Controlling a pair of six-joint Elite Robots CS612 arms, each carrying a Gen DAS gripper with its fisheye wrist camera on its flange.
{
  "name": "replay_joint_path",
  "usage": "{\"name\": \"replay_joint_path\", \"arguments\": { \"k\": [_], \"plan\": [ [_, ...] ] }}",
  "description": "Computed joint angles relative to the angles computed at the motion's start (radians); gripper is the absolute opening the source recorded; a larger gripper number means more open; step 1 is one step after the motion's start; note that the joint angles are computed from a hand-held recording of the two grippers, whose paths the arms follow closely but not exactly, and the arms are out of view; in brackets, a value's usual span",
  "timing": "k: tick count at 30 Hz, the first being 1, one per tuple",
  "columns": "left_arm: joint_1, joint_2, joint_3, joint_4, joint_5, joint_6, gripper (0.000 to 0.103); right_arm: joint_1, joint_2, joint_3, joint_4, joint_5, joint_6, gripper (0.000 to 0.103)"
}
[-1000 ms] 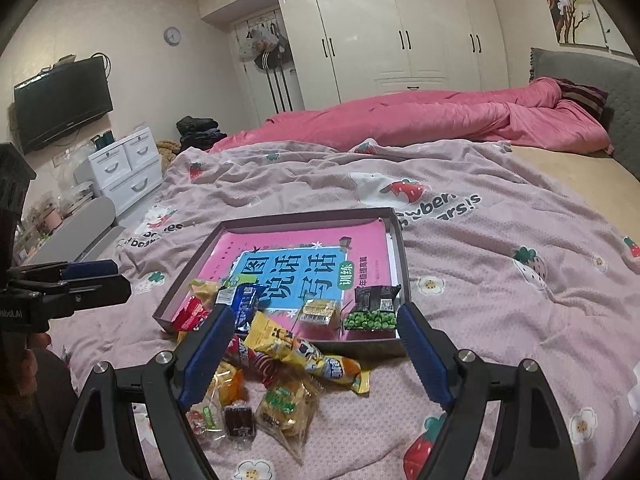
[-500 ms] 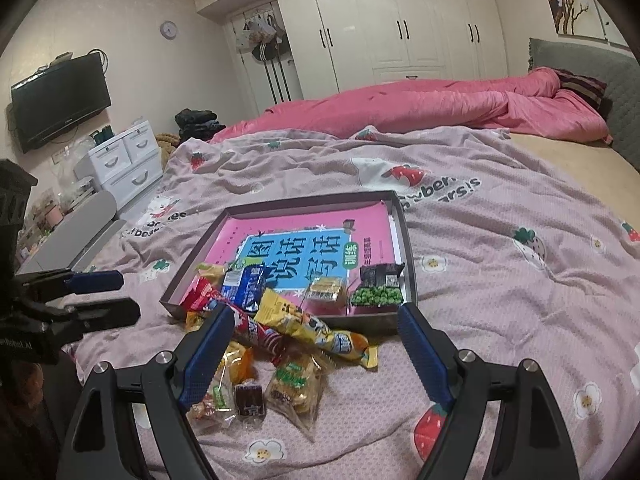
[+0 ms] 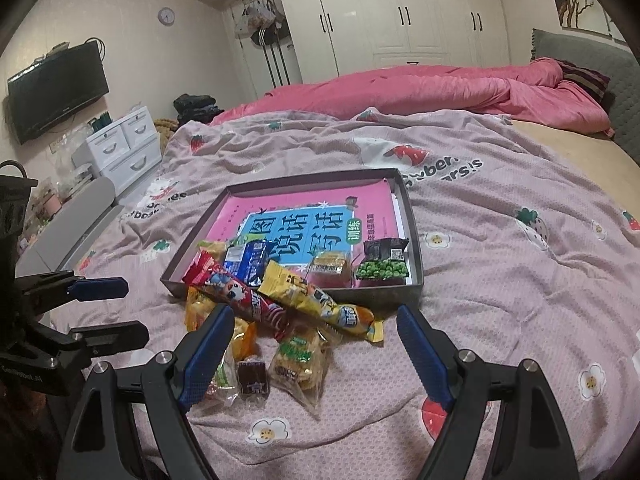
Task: Organize snacks
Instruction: 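Withdraw both open tools from the tray back toward the snack pile, then move the left tool to the clear pastry bag while the right tool approaches the green-label bread bag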
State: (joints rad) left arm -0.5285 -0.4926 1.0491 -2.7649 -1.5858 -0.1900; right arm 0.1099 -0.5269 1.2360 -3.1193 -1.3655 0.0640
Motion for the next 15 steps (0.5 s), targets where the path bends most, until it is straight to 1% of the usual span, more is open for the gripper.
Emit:
{"name": "replay_joint_path", "arguments": {
  "k": [4, 9, 12, 15],
  "plan": [
    [0.0, 0.005, -0.005, 0.02, -0.017, 0.008, 0.08, 0.001, 0.0, -0.001, 0.017, 0.005, -0.006, 0.083],
    [0.001, 0.019, -0.023, 0.07, -0.069, 0.025, 0.08, 0.002, 0.001, -0.005, 0.041, 0.009, -0.017, 0.083],
    [-0.002, 0.024, -0.027, 0.082, -0.073, 0.036, 0.08, 0.003, 0.002, -0.009, 0.053, 0.01, -0.023, 0.083],
    [-0.003, 0.028, -0.033, 0.095, -0.077, 0.03, 0.08, 0.003, 0.004, -0.014, 0.067, 0.008, -0.028, 0.083]
  ]
}}
